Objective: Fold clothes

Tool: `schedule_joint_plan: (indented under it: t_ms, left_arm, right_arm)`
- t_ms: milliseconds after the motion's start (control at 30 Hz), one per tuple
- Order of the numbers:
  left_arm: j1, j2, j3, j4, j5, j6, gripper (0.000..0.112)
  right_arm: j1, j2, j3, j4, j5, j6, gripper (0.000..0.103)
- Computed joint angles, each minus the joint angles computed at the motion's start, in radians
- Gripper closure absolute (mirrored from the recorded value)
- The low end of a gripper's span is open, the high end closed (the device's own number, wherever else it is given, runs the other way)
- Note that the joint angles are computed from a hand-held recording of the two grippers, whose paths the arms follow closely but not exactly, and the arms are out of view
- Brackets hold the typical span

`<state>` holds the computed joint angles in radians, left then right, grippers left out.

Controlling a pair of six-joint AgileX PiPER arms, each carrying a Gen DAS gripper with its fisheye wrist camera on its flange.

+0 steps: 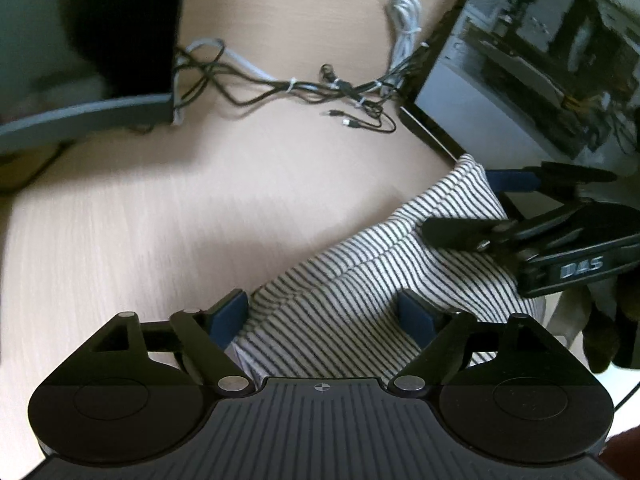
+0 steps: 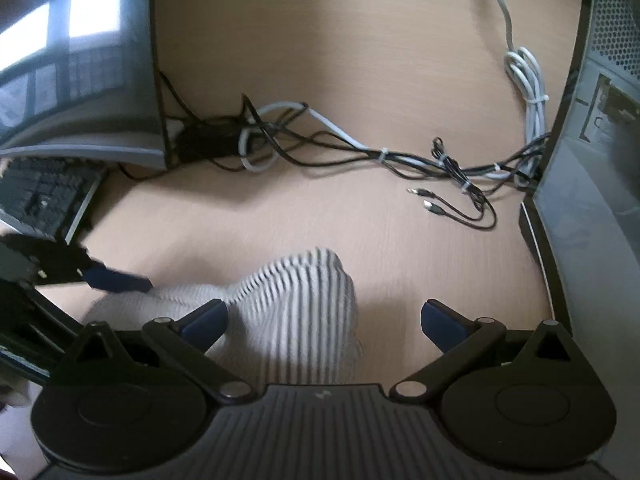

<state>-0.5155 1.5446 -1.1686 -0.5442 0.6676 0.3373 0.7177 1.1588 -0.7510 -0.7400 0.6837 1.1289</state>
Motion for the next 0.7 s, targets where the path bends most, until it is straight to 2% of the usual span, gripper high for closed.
schedule_joint_plan:
  t_ms: [133,267,367,700]
  left_arm:
    - [-0.044,-0.031,0.010,0.096,-0.025,-0.088,0.025]
    - [-0.076,-0.040,0.003,0.179,-0.029,-0.177,0.025]
    - [-0.093,-0.051,0.009,0.220,-0.031,-0.215,0.025]
    - [-0.094,-0.080,0.047,0.217,-0.052,-0.235,0.025]
  right_arm:
    - [-0.066,-0.103,0.057,0.047,-0.102,-0.002,0.000]
    - [-0.157,0.001,0.027,0.137,-0.054,-0.077,0.000]
    - [-0.214,0.053,0.044,0.193,-0.104,-0.110,0.000]
    - [-0.152,0.054,0.040,0.081,-0.059,-0.026,0.000]
